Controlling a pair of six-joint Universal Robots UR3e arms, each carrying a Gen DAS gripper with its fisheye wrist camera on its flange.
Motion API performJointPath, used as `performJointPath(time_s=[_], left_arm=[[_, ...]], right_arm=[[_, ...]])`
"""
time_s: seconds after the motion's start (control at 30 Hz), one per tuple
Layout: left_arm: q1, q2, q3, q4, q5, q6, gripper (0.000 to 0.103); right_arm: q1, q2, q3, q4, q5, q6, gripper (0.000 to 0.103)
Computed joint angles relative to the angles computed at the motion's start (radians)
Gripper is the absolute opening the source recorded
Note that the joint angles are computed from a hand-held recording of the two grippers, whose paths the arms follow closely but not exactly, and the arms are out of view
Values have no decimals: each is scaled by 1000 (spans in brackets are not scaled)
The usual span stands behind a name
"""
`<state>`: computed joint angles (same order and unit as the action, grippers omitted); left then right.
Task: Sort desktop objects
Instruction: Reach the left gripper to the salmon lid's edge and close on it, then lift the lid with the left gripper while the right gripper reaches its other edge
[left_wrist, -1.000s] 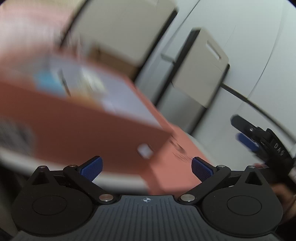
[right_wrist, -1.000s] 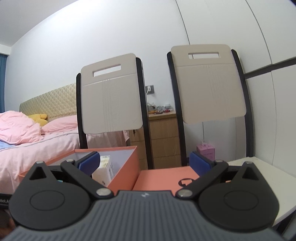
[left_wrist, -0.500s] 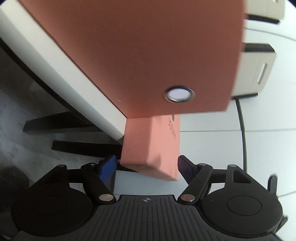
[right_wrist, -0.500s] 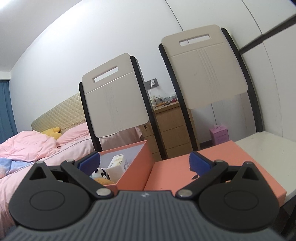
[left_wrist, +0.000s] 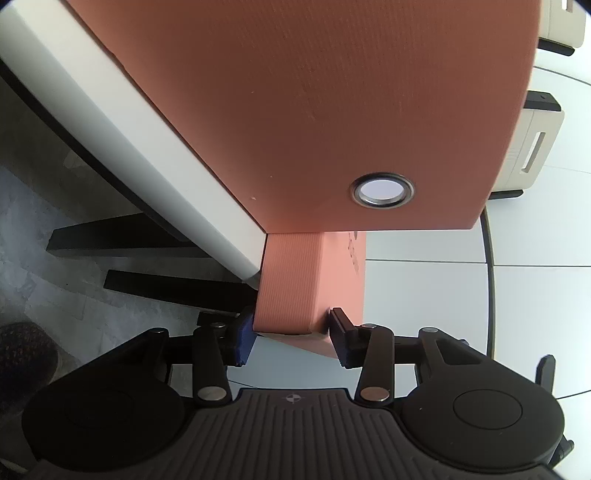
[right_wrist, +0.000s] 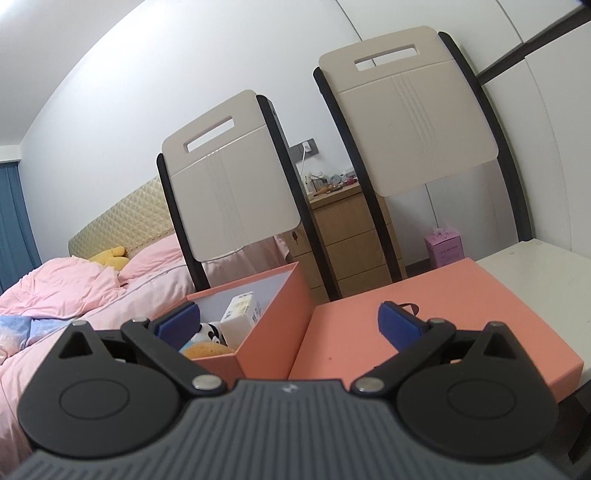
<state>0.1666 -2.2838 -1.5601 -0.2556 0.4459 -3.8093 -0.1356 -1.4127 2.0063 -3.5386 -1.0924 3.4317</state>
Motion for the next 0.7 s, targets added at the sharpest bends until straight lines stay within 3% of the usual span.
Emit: performJointPath(time_s=[0.23, 0.33, 0.4, 0.7], left_arm=[[35, 53, -123, 10, -41, 77, 45], [20, 39, -160, 104, -35, 37, 45], [27, 73, -191, 66, -44, 62, 45], [12, 37, -108, 46, -43, 30, 49]], right_arm=[[2, -4, 3, 12, -6, -2, 103], [-2, -13, 9, 20, -2, -12, 103], [-5, -18, 14, 19, -2, -15, 103], [-12, -16, 14, 14, 10, -9, 103]])
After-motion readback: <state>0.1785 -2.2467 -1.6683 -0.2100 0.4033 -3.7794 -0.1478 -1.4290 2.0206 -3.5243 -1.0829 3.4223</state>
